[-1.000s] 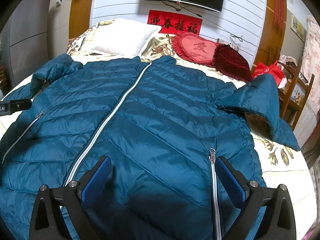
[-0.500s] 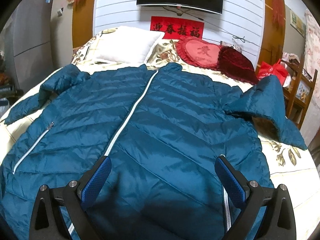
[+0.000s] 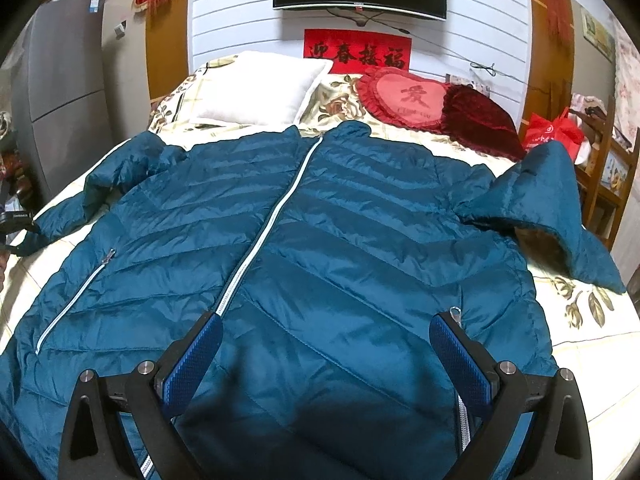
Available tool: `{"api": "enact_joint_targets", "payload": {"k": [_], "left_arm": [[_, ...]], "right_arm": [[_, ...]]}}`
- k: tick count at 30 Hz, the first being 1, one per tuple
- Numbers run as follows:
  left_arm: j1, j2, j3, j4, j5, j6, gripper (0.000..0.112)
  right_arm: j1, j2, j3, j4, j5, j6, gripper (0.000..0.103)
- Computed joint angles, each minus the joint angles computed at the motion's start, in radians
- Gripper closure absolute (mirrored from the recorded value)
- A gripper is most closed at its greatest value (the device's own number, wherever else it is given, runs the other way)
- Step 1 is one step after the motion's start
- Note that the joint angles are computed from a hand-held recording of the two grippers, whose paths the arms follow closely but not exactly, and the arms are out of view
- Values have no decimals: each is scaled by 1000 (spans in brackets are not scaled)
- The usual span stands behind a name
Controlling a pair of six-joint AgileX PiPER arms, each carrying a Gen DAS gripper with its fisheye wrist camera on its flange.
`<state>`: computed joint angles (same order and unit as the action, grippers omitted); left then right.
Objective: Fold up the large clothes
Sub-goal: 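Move the left tool to the jacket sleeve and grasp its cuff, then lift the sleeve with the left tool and fold it across the jacket body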
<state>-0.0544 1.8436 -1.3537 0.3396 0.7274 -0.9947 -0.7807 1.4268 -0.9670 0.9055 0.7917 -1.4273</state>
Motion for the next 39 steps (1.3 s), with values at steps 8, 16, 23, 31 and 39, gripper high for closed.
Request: {"api": "enact_joint_targets", "payload": {"k": [8,16,23,31,39], "left_arm": [[-38,36,-37,116,0,-27,49],[-39,0,-8,143,-59,-33,97],[0,-112,3,307,17,-158,98],[-7,-126,-107,227,88,20,98],[-146,-68,-235,108,35,111,98]], "right_arm": [[20,8,-2,-27,-28,21,0],[29,15,-5,-40,-38,35,0],[13,23,-16,-29,-22,33,0],[-25,43,-47,-4,21,20,0],[-68,43,-61,-5,48,15,0]]}}
